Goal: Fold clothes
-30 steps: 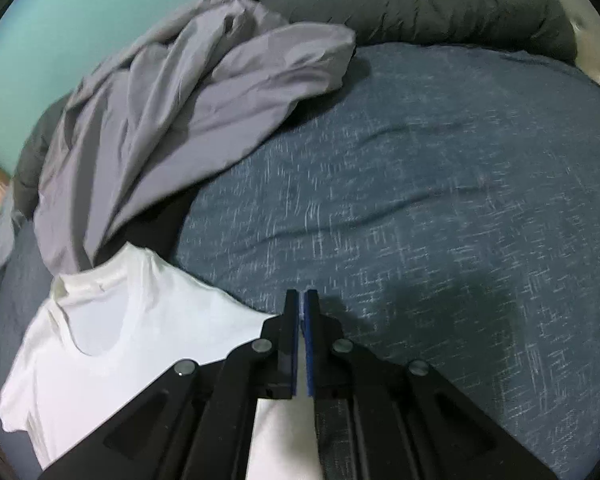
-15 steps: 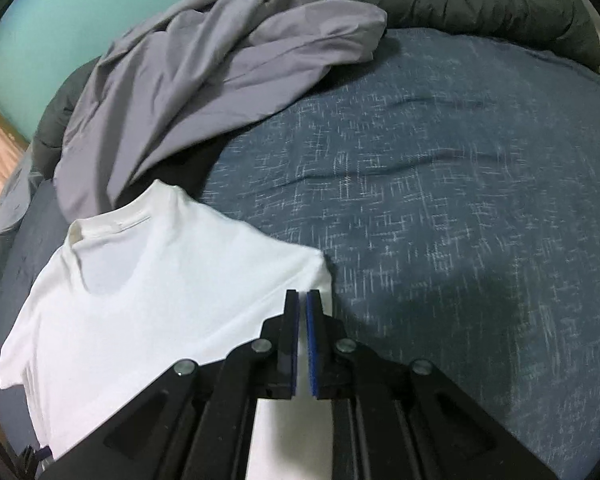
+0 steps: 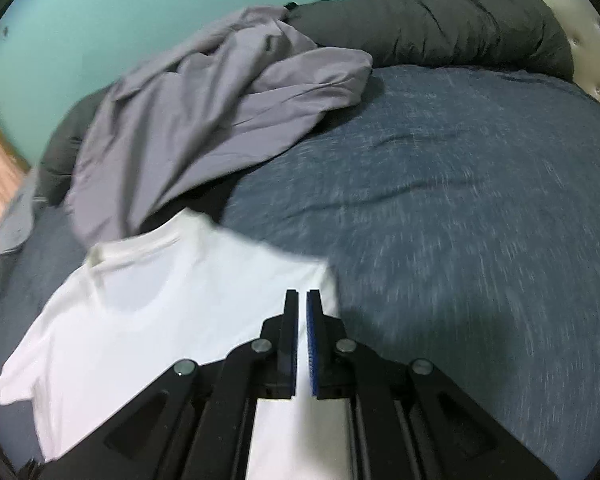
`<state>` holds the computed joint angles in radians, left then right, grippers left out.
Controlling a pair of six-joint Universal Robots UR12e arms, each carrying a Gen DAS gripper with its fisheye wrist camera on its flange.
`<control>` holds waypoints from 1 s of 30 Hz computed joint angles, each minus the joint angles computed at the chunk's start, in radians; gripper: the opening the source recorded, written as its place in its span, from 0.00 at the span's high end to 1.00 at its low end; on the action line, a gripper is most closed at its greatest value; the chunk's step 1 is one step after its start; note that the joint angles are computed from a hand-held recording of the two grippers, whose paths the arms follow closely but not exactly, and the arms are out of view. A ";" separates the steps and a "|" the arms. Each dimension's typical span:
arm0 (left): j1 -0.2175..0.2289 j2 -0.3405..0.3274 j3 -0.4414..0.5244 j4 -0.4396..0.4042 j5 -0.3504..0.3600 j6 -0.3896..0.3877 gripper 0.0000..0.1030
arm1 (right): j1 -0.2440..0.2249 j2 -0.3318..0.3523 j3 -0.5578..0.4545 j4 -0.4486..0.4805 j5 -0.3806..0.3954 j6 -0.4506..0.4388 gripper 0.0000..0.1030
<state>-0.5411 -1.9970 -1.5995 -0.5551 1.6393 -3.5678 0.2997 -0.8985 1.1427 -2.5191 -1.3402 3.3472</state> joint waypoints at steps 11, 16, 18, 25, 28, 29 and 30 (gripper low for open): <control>0.017 0.072 -0.074 0.071 0.011 -0.048 0.19 | 0.046 -0.236 0.414 -0.269 0.170 0.044 0.96; 0.020 0.077 -0.088 0.107 -0.009 -0.025 0.21 | 0.067 -0.286 0.515 -0.350 0.221 0.121 0.96; 0.021 0.067 -0.079 0.111 -0.023 -0.010 0.28 | 0.074 -0.297 0.539 -0.360 0.236 0.132 0.96; 0.026 0.044 -0.065 0.089 -0.028 -0.004 0.35 | 0.083 -0.288 0.556 -0.393 0.278 0.132 0.96; 0.026 0.037 -0.059 0.072 -0.030 0.001 0.50 | 0.084 -0.281 0.554 -0.401 0.278 0.125 0.96; 0.025 0.035 -0.056 0.065 -0.030 0.006 0.55 | 0.085 -0.278 0.552 -0.398 0.280 0.121 0.96; 0.024 0.033 -0.053 0.059 -0.028 0.008 0.56 | 0.086 -0.275 0.550 -0.394 0.286 0.118 0.96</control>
<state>-0.5168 -1.9636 -1.6525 -0.4956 1.6117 -3.5599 0.3852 -1.1732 1.6928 -2.9127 -1.0545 3.4650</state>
